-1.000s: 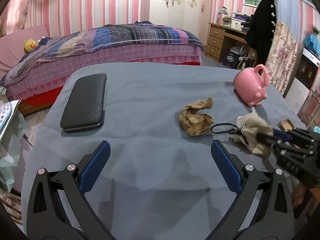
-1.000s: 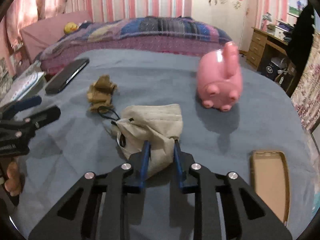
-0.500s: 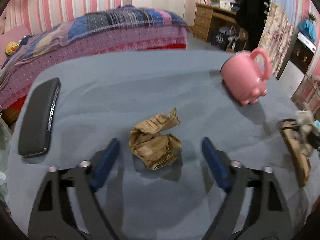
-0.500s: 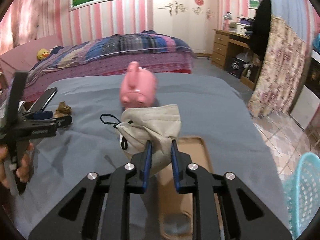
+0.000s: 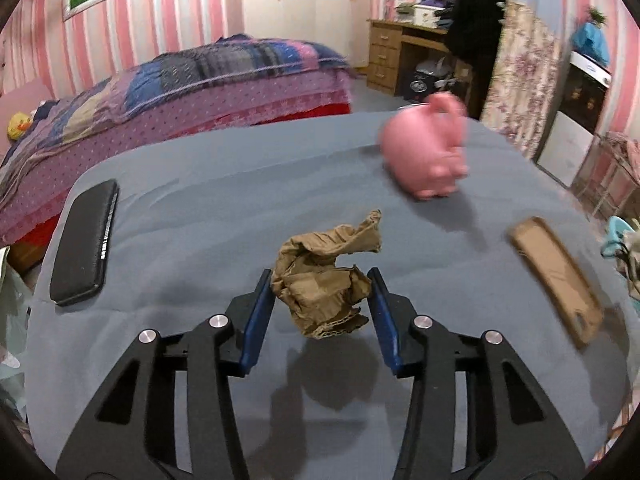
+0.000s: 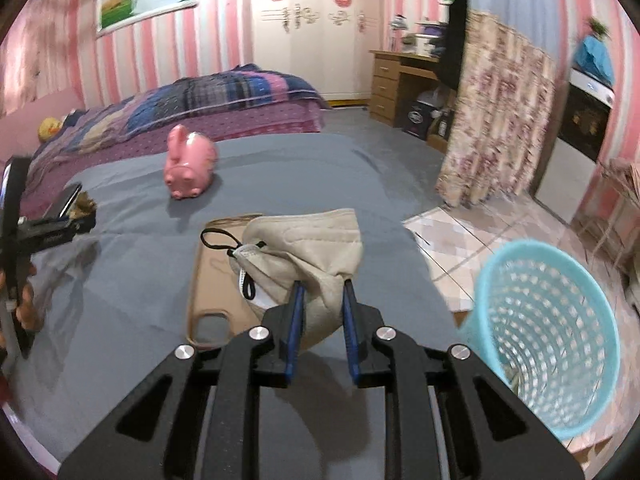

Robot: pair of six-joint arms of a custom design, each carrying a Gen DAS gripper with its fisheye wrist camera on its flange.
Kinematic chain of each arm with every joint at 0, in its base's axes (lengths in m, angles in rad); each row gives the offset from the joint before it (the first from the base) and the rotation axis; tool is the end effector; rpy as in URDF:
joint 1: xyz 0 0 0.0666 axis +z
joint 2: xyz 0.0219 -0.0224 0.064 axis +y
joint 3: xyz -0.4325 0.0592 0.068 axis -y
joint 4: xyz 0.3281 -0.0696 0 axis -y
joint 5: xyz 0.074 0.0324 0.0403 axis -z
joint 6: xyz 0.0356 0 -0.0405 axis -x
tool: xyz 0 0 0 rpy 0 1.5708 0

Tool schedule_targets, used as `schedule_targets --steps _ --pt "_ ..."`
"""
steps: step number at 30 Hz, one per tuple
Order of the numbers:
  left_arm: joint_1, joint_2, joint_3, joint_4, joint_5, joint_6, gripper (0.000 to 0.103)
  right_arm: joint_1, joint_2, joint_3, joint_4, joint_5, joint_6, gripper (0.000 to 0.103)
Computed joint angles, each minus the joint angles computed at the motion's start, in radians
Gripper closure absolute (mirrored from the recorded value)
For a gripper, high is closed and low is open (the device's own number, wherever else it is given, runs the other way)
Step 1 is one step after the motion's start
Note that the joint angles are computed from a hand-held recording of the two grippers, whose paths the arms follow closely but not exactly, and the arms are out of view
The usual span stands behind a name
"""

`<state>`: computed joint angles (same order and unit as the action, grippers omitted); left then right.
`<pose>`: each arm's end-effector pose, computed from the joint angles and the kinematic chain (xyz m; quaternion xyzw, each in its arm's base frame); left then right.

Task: Collect trash
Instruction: 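Grasp the beige cloth bag with the right tool while the left tool grasps the second crumpled brown paper, then carry the cloth bag and brown paper over the light-blue basket with both tools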

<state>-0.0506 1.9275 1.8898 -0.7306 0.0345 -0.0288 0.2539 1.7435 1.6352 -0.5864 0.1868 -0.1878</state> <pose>0.6423 -0.0342 0.4235 0.0433 0.9194 -0.0201 0.3903 0.5564 0.1371 0.4396 0.0097 0.9024 0.0101 0.4306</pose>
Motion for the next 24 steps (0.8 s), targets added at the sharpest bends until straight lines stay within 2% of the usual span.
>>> schedule_targets --steps 4,12,17,24 --pt "-0.058 -0.030 -0.019 0.010 0.018 0.003 0.057 -0.035 -0.039 -0.061 0.045 -0.008 -0.044 0.084" --pt "-0.175 -0.049 -0.008 0.030 0.016 0.007 0.057 -0.097 -0.081 -0.121 0.085 -0.001 -0.058 0.084" --pt "-0.253 -0.043 0.035 0.025 0.019 0.011 0.057 -0.136 -0.109 -0.143 0.087 0.041 -0.038 0.084" --pt "-0.364 -0.016 0.091 0.048 0.017 0.003 0.057 -0.227 -0.152 -0.181 0.080 0.084 -0.052 0.084"
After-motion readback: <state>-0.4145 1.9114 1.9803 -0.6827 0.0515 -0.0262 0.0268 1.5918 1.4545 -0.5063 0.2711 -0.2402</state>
